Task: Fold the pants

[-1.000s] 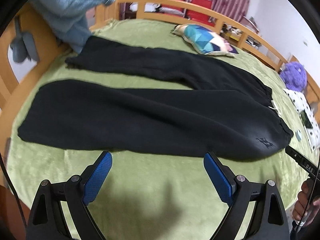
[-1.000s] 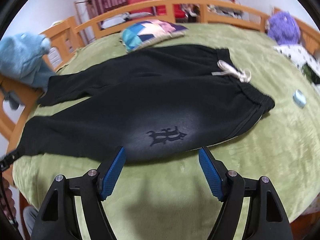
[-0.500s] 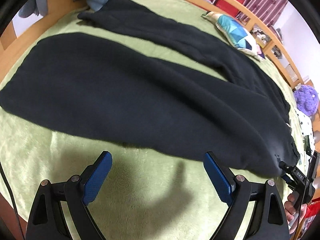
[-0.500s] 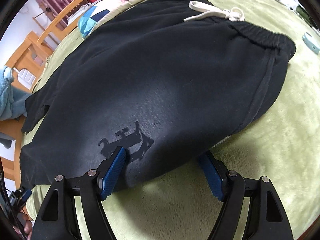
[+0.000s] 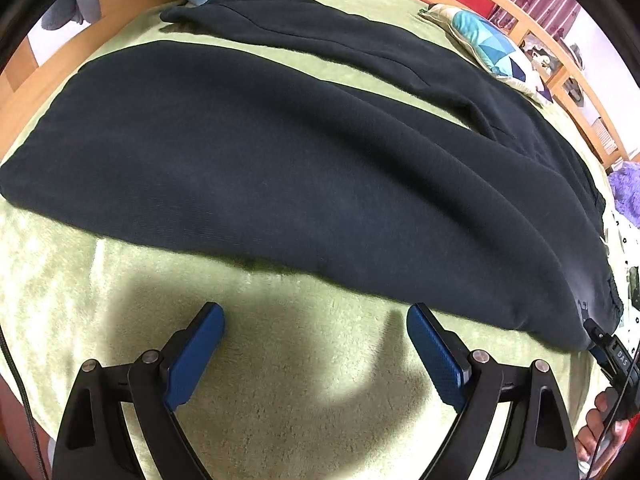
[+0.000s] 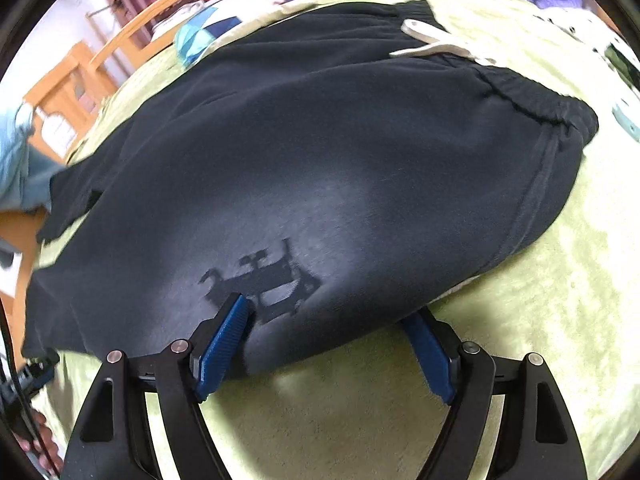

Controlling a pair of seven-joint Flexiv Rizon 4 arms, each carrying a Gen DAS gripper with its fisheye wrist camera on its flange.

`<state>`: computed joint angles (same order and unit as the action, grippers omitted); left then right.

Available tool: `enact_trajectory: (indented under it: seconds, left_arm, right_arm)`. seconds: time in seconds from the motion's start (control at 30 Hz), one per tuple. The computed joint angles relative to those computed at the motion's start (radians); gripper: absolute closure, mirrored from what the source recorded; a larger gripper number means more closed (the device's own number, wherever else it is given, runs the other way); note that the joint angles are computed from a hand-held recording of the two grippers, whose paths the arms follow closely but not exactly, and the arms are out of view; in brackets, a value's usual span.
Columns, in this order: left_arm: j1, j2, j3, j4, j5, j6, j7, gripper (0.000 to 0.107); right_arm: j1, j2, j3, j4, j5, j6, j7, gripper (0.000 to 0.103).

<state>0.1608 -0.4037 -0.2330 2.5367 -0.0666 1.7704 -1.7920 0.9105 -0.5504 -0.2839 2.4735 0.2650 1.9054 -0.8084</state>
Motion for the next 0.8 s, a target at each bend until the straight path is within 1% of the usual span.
enact_trajectory:
  seconds: [0.03,0.07,0.13,0.2,0.3,0.53,0.63,0.67,0.7,0.73,0.77,0.8]
  left_arm:
    - [-0.015,0.000,0.012,-0.004,-0.004,-0.006,-0.001,0.015]
    - [-0.028,0.001,0.021,-0.008,-0.009,-0.011,-0.001,0.015]
    - [-0.034,0.002,0.024,-0.010,-0.012,-0.017,0.003,0.015]
    - [-0.013,0.001,0.005,-0.006,-0.010,-0.010,0.006,0.015]
    - [0.015,-0.002,-0.019,-0.001,-0.006,-0.006,0.002,0.015]
    - [0.045,-0.002,-0.044,0.006,0.011,0.000,-0.001,0.015]
    - [0.091,-0.004,-0.081,0.016,0.026,0.014,-0.006,0.015]
    - [0.111,-0.007,-0.098,0.020,0.034,0.023,-0.011,0.015]
    - [0.152,-0.011,-0.130,0.027,0.051,0.037,-0.015,0.015]
    - [0.172,-0.012,-0.146,0.033,0.065,0.049,-0.024,0.015]
    - [0.211,-0.013,-0.173,0.043,0.087,0.067,-0.032,0.015]
    - [0.231,-0.012,-0.184,0.048,0.105,0.076,-0.040,0.015]
  right_arm:
    - [-0.010,0.003,0.013,-0.003,-0.007,0.004,-0.003,0.024]
    - [-0.002,0.004,0.010,-0.005,-0.007,0.000,-0.005,0.024]
    - [0.047,0.002,-0.033,-0.010,-0.004,-0.027,-0.007,0.024]
    - [0.083,-0.003,-0.070,-0.016,-0.012,-0.055,0.000,0.024]
    - [0.106,-0.007,-0.100,-0.020,-0.033,-0.071,0.015,0.024]
    - [0.196,-0.008,-0.178,0.005,-0.058,-0.095,0.042,0.024]
    - [0.205,-0.006,-0.186,0.016,-0.064,-0.091,0.050,0.024]
    - [0.194,-0.003,-0.177,0.018,-0.066,-0.084,0.051,0.024]
    - [0.175,-0.001,-0.160,0.013,-0.068,-0.080,0.052,0.024]
    - [0.147,0.007,-0.135,0.017,-0.069,-0.065,0.050,0.025]
    - [0.131,0.013,-0.123,0.028,-0.063,-0.043,0.045,0.025]
    - [0.134,0.014,-0.129,0.039,-0.044,-0.024,0.042,0.025]
